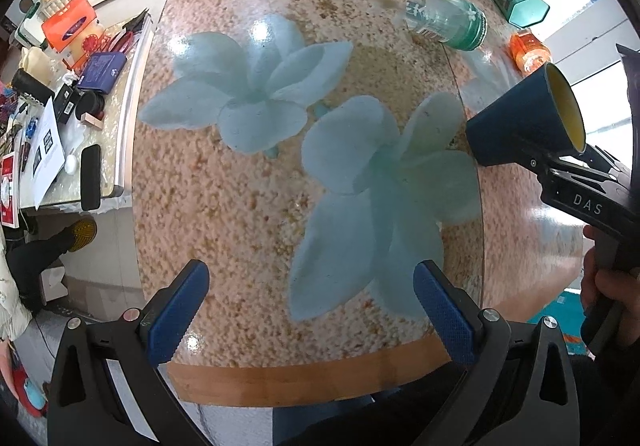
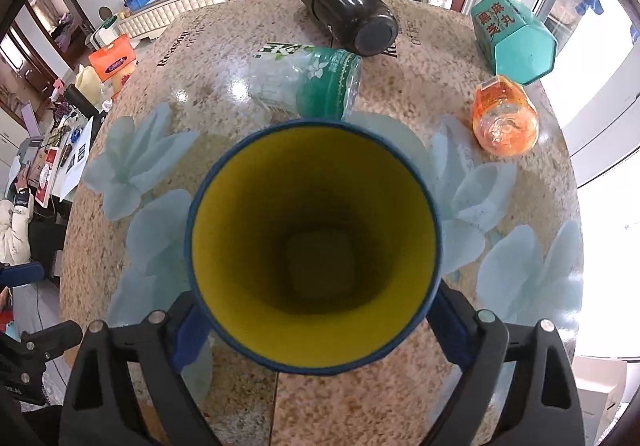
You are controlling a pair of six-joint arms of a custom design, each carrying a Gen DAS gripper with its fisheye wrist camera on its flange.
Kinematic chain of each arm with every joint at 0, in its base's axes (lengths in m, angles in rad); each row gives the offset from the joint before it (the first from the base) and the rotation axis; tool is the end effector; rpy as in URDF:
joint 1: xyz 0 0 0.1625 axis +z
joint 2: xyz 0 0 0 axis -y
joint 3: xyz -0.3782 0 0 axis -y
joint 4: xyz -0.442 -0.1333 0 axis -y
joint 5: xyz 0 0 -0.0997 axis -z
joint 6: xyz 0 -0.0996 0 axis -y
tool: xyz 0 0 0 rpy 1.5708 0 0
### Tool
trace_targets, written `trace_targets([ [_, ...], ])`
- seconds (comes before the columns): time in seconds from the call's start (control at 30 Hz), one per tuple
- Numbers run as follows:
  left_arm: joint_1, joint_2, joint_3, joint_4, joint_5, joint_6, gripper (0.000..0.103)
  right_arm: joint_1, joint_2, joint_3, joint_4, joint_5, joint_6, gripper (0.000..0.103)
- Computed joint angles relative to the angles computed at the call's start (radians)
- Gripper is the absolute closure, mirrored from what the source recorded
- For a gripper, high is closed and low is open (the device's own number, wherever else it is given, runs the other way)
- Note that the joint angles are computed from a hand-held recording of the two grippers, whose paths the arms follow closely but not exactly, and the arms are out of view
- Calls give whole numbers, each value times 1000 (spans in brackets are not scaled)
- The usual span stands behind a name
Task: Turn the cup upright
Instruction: 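Lower the upright blue cup onto the table with the right tool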
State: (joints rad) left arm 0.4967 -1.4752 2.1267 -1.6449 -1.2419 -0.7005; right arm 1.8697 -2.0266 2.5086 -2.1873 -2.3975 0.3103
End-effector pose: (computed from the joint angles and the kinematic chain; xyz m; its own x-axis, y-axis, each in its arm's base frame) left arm -0.2901 -0.3455 0.1376 -0.7011 0.4430 -0.5588 0.3724 0.8957 0.2429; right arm 0.1554 -0.3006 0.2437 -0.7331 0.1890 0.6533 -0.0714 0.9339 -0.3503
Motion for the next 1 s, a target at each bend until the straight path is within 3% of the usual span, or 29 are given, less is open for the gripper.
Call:
trace_targets([
  [0.13, 14, -3, -3, -10, -1, 5, 0, 12, -5, -5, 2, 4, 7, 5],
  [0.53, 10, 78, -91, -115, 27, 124, 0, 93, -58, -84, 70, -2, 91, 5],
  [0.57, 6, 91, -107, -128, 30, 144, 0, 104, -58, -93, 71, -7, 99, 0],
  [0.77, -32, 154, -194, -190, 80, 246, 0, 158, -88, -133, 103, -59, 151, 0],
  [1.0, -65, 216, -274, -197, 92, 255, 0, 184, -157, -153, 198, -93, 228, 0],
])
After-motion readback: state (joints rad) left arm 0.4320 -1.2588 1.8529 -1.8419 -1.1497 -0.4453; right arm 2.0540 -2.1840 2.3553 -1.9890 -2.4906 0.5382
